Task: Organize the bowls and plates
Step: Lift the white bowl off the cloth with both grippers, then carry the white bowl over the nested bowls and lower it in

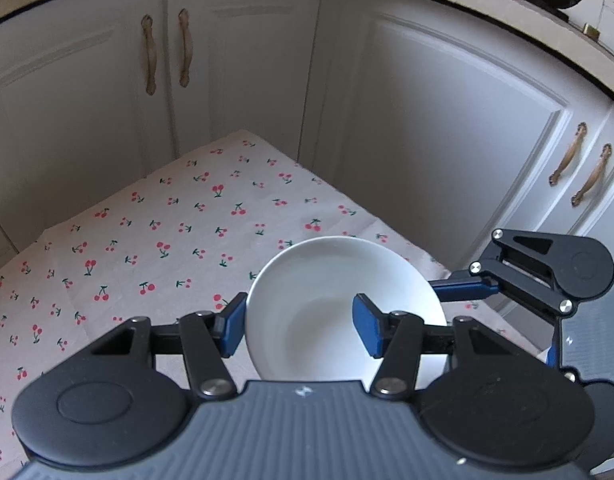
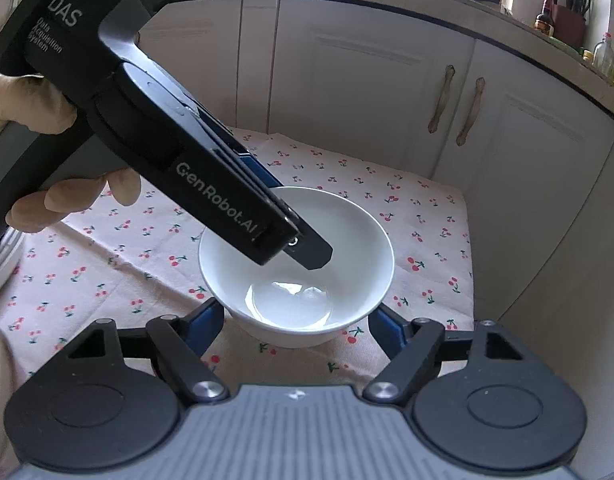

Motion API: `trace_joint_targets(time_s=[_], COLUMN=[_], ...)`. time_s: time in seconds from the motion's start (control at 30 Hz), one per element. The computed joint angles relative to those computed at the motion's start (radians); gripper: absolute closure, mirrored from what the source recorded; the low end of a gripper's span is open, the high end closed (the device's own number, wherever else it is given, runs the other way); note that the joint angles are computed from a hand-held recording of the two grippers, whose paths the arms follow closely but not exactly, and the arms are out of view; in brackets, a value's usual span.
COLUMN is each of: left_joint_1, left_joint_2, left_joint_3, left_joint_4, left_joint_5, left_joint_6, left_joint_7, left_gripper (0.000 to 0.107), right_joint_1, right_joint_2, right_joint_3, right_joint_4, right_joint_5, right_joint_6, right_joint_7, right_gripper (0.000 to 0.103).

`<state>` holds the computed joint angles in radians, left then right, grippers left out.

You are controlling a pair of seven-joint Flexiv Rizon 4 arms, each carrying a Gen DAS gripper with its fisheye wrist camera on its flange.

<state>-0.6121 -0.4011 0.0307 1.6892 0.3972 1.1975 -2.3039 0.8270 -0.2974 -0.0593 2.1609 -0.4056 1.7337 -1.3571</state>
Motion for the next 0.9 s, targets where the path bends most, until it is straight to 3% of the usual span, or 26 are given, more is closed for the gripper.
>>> trace_joint_targets(time_s=[0.27, 0.47, 0.8, 0.9], left_joint_1=[-0.045, -0.047, -0.038, -0.039], left_joint_2=[0.09, 0.17, 0.283, 0.31], left_joint_3=[-0.014, -0.072, -0.176, -0.204], left_joint_4=[-0.001, 0.022, 0.064, 0.07], left_joint_5=[0.076, 0.139, 0.218, 0.239], left_joint_6=[-0.102, -0.189, -0.303, -0.344], left_joint_7=[-0.075, -0.137, -0.229, -0.258], left_gripper=[0.052, 0.052, 0.051, 0.051], right_joint_1=[0.069, -0.064, -0.167, -0.186], right_joint_2=[0.13, 0.215, 0.316, 0.335], right_joint_3=[-0.051, 0.164, 0.329, 0.38], right_joint_4=[0.087, 0.093, 0.149, 0.149], right_joint_5=[-0.08, 0.001, -0.042, 0.016], right_joint_6=[-0.043, -0.148, -0.195, -0.214], right_joint_7=[0.092, 0.045, 0.118, 0.085], right_gripper=[0.02, 0.02, 0.02, 0.02])
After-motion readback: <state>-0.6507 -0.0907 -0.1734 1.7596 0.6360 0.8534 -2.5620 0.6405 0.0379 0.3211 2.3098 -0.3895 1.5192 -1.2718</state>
